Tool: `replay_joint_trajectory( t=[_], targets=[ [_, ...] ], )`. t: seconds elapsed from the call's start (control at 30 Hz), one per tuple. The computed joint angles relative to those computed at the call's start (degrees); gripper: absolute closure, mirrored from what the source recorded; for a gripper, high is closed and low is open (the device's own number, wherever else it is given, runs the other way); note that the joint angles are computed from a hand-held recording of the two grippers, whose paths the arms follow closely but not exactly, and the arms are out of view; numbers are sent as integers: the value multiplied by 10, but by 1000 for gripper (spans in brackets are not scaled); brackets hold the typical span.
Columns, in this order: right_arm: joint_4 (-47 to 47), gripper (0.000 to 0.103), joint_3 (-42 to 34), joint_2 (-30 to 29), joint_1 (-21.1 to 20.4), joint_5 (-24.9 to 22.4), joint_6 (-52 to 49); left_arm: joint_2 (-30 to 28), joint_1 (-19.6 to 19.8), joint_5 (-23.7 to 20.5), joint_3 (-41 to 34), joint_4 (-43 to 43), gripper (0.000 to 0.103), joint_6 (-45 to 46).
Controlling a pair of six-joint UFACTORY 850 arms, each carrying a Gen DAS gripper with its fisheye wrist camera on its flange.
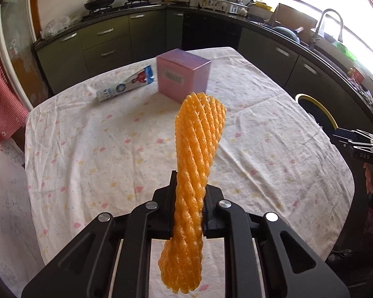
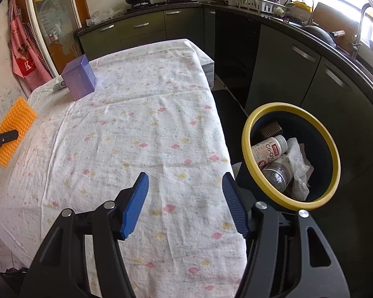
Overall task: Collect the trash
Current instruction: 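Carry the orange scrubber over the bin and open the left gripper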
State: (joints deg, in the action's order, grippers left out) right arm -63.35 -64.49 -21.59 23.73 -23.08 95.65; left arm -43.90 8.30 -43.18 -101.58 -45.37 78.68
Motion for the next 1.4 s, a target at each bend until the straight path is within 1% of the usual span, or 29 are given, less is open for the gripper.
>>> replay_joint_trajectory(
  t=[0.2,0.33,0.4,0.47,0.6,0.73,0.8,0.9,0.97,1.03,1.07,1.13,1.17,1.23,1.27,1.3,1.37,1.4],
  targets=[
    [-16,44,52,35,-9,-10,48,40,-49,-38,31,-18,88,50],
    [-33,44,97,66,-22,-11,96,42,-96,-77,15,-23,87,54],
    [-49,44,122,85,-29,-13,128,41,-122,-82,11,-21,87,55],
    [-64,44,145,102,-36,-14,158,30,-153,-92,-7,-13,87,47],
    [-92,44,181,129,-50,-15,206,-5,-214,-114,-57,15,87,-2],
    [-110,43,203,142,-62,-8,232,-41,-273,-103,-99,36,85,-32],
    [-115,43,211,146,-69,-2,239,-64,-295,-100,-126,47,85,-52],
    [-118,43,220,150,-78,5,246,-100,-325,-106,-172,63,81,-89],
    [-118,43,225,151,-82,7,248,-119,-341,-98,-193,75,75,-109],
    [-113,43,227,153,-84,7,245,-140,-354,-87,-215,85,57,-133],
    [-111,43,228,155,-85,6,244,-151,-359,-88,-228,89,52,-143],
    [-107,41,230,157,-85,3,241,-175,-370,-92,-262,105,22,-174],
    [-108,41,230,159,-84,1,242,-181,-372,-91,-272,108,21,-182],
    [-109,41,232,161,-83,0,245,-174,-368,-93,-264,99,21,-183],
    [-112,40,234,162,-82,0,249,-162,-363,-94,-249,83,21,-172],
    [-114,40,234,162,-83,2,252,-144,-356,-87,-225,63,21,-153],
    [-116,40,231,158,-82,5,253,-98,-335,-66,-163,8,17,-92],
    [-115,40,229,155,-81,6,250,-77,-323,-55,-134,-22,13,-63]
  ],
)
